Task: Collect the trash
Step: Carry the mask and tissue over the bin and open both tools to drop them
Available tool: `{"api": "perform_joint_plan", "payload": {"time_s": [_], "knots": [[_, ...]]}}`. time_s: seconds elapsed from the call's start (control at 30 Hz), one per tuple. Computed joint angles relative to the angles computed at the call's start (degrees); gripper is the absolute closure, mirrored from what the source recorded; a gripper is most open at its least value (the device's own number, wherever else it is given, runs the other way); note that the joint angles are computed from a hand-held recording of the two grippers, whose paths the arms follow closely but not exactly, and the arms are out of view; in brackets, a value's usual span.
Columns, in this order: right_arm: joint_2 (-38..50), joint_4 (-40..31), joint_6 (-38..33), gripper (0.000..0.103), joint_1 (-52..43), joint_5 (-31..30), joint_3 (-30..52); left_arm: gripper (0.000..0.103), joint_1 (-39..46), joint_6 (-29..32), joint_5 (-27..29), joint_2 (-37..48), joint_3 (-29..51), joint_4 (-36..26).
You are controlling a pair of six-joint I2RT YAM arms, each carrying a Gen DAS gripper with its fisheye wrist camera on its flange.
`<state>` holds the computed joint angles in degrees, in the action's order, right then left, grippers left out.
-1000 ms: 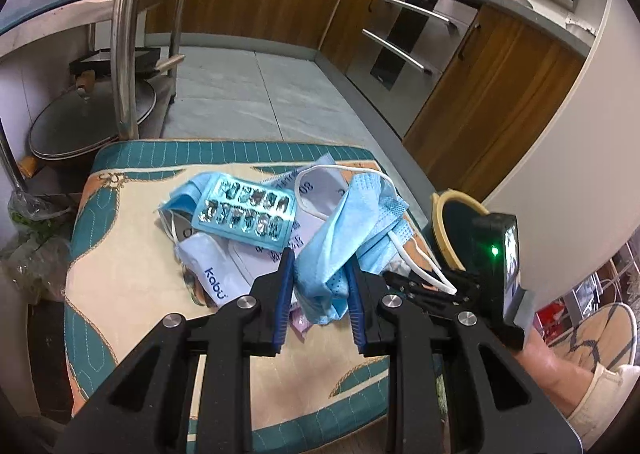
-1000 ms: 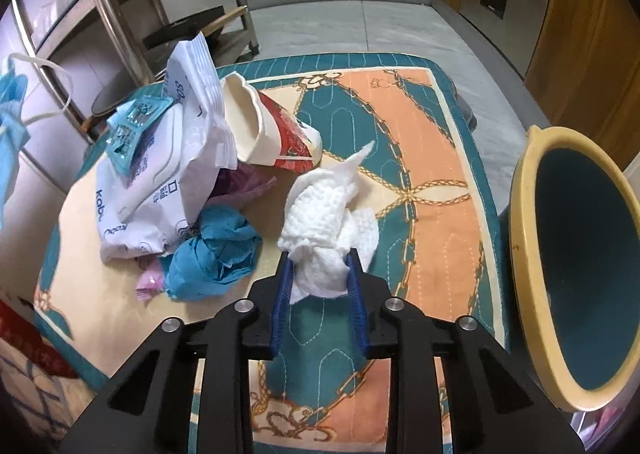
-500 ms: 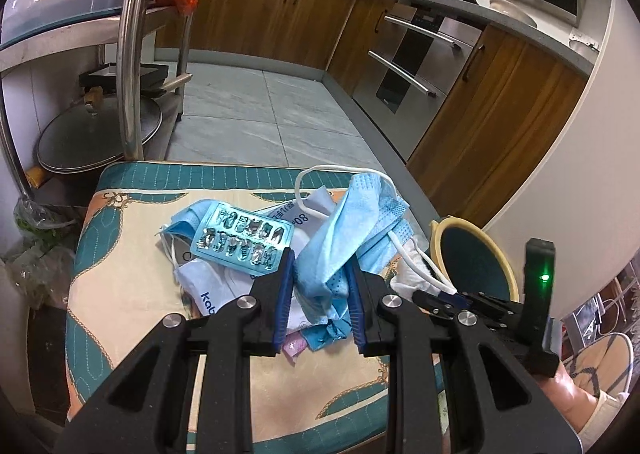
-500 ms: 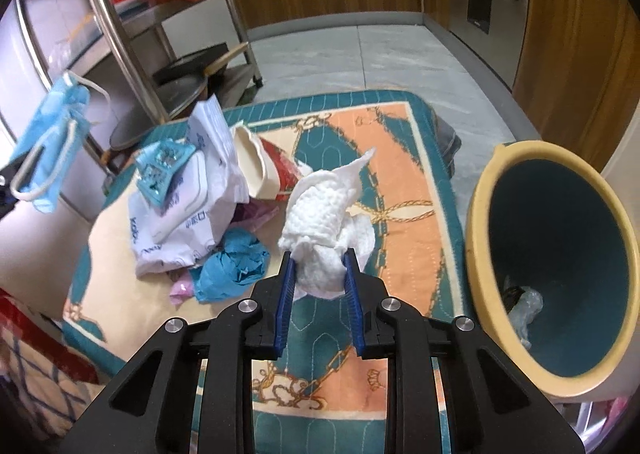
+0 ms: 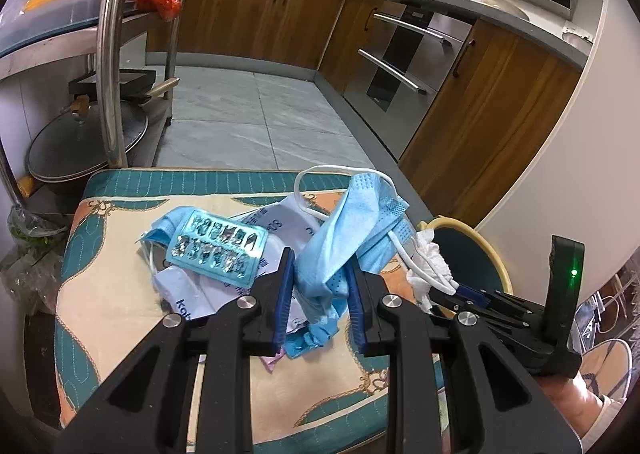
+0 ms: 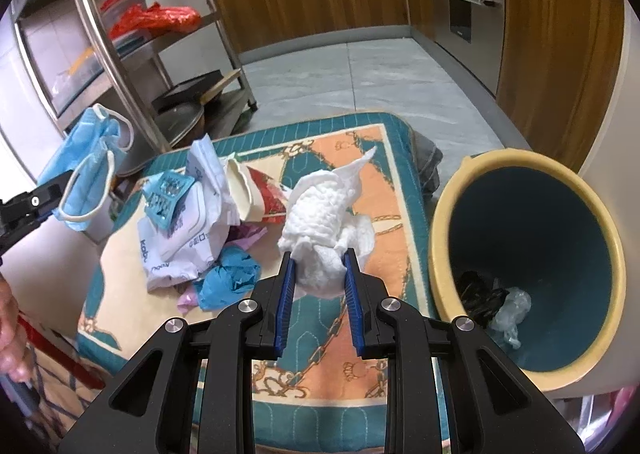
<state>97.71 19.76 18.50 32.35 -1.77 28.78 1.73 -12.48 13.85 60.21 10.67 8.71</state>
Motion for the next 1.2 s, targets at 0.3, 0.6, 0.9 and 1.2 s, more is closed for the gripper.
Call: {"api": "perform_joint_plan", "payload": {"time_s": [0.3, 0.6, 0.9, 1.2], "knots": [[-7.5, -0.7, -0.9, 0.077, -3.5, -1.8, -4.2, 0.079, -7.3, -3.4, -4.0, 2.0, 1.5, 2.9], [-17.2, -3.1, -2.3, 0.077, -8.1, -3.9, -8.9, 0.079, -12.5, -6.1, -6.9, 4.7, 3.0, 5.6], [-25.6, -6.0, -4.2, 0.078, -14.9, -6.8, -12.7, 0.079, -17.9, -8.0, -9.4, 9.1, 5.3, 7.9], [-30.1, -6.8, -6.2, 0.078, -24.1, -11.2, -15.8, 0.079, -24.7, -10.0, -12.6, 15.7, 8.8, 10.5]]}}
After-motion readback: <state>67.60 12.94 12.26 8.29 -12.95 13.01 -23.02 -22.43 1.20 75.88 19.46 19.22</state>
